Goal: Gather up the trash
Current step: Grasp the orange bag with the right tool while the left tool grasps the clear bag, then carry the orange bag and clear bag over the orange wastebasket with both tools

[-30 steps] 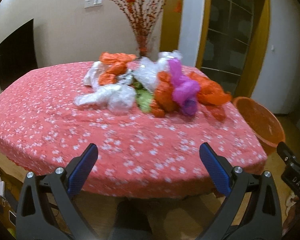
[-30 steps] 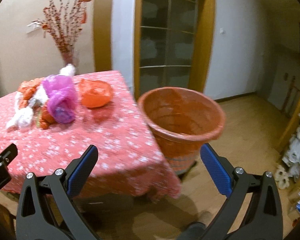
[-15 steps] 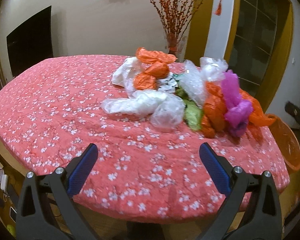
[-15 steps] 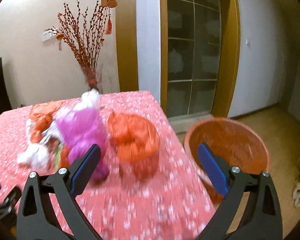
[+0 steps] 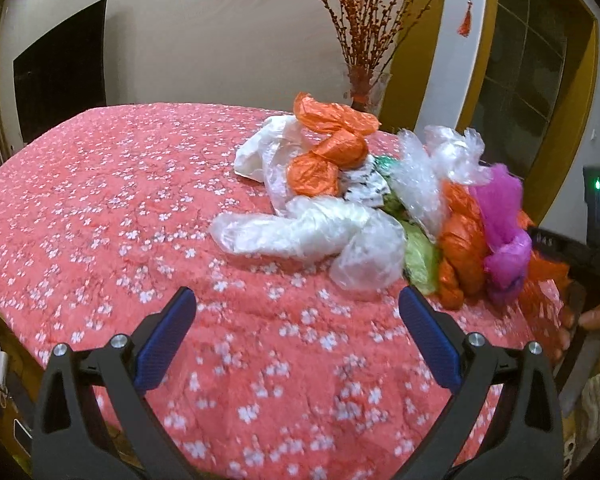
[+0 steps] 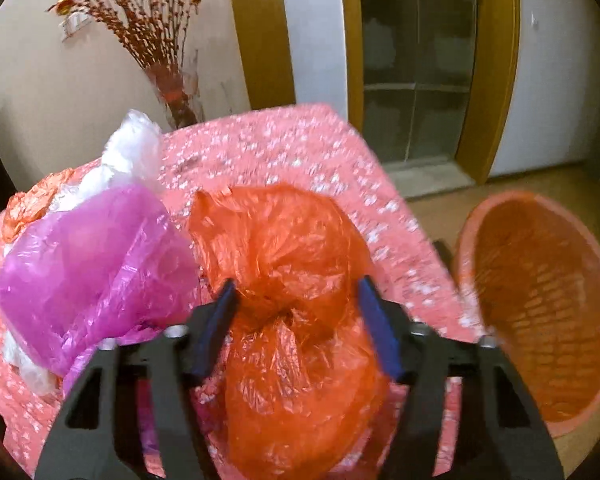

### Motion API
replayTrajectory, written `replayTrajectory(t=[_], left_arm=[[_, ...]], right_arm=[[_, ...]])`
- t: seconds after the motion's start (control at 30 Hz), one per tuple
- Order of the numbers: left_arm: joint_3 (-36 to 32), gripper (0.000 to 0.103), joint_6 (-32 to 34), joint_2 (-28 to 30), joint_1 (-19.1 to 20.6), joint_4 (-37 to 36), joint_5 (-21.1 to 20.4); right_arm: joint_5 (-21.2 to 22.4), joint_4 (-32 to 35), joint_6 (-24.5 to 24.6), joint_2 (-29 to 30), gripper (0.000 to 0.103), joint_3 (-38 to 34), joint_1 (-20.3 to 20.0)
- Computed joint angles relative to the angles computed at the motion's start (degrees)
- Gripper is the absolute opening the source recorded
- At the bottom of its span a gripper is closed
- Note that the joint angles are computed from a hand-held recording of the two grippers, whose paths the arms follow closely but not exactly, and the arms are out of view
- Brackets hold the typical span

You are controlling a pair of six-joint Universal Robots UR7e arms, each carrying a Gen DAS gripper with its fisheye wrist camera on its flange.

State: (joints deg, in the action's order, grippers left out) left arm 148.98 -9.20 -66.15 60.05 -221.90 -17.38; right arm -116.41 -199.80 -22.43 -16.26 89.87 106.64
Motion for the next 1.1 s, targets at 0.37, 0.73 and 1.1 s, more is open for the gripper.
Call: replayTrajectory(t=[0.37, 0.73, 1.1], left_arm=[[-8.81, 0.096, 12.48, -0.62, 6.34, 0.68, -4.59], [-11.9, 0.065, 6.31, -3.02, 11.4, 15.19, -10.35], [-13.31, 0.032, 9.32, -0.45, 12.17, 11.7, -14.71]], right_arm=[[2.36, -4.56, -0.93, -3.33, 0.007, 6.17, -1.04], [2.99, -7.26, -1.82, -5.47, 0.007, 10.18, -1.6], [2.1, -8.08, -1.87, -6.12, 0.007, 12.23, -1.73]])
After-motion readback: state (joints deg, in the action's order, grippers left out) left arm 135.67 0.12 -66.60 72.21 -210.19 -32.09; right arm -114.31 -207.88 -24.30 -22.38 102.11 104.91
